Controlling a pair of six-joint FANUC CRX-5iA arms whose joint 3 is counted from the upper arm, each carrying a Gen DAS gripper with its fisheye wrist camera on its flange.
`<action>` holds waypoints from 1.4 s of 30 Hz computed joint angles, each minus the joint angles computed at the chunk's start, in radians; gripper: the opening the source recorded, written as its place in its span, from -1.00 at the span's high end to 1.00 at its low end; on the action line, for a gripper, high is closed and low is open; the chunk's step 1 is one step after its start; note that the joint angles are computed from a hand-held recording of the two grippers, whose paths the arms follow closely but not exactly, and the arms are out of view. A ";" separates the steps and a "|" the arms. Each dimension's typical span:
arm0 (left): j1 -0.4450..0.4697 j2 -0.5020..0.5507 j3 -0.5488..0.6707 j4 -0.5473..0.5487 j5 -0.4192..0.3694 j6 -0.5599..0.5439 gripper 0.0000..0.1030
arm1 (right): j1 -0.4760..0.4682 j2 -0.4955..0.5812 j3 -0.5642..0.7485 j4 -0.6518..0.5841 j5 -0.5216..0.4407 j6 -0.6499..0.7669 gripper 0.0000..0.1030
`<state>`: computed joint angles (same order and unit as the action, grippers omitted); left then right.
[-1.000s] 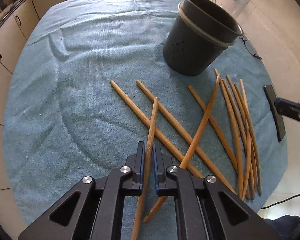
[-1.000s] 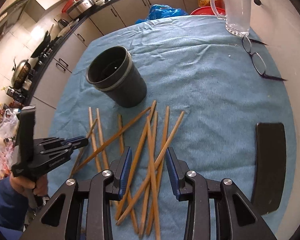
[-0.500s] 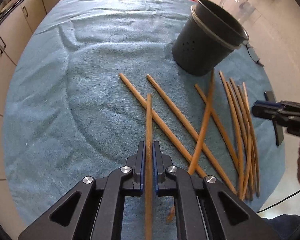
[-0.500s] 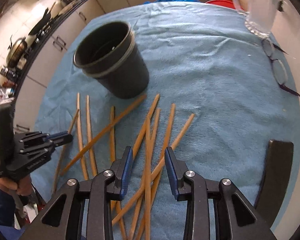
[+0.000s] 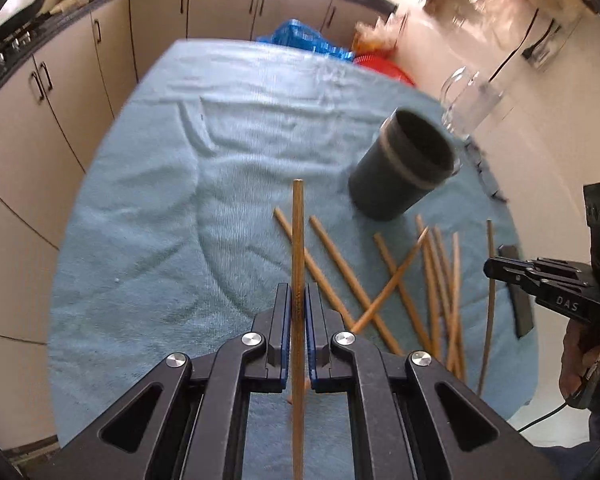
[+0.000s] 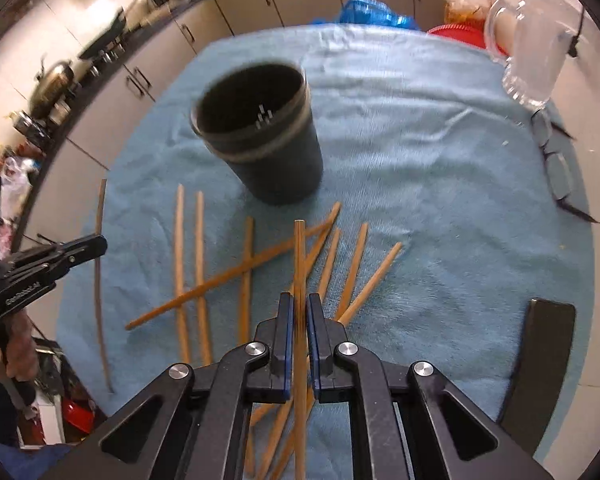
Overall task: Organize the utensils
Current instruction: 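Lift the chopstick with the right tool and lower it into the black holder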
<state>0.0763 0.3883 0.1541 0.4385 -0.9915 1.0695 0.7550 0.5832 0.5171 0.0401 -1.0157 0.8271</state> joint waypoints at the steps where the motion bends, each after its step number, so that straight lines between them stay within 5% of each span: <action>1: -0.002 -0.015 -0.010 0.005 0.010 -0.001 0.88 | 0.004 -0.023 -0.028 0.011 0.024 -0.015 0.86; 9: -0.007 -0.119 -0.095 0.077 0.072 -0.035 0.88 | 0.045 -0.230 -0.304 0.185 0.246 -0.230 0.86; 19: -0.013 -0.191 -0.132 0.131 0.104 -0.068 0.88 | 0.064 -0.349 -0.467 0.353 0.367 -0.419 0.86; 29: -0.036 -0.185 -0.069 0.123 0.099 -0.052 0.88 | 0.052 -0.382 -0.481 0.406 0.417 -0.426 0.87; 42: -0.078 -0.066 0.187 0.162 0.021 -0.046 0.88 | -0.002 -0.365 -0.368 0.398 0.460 -0.394 0.86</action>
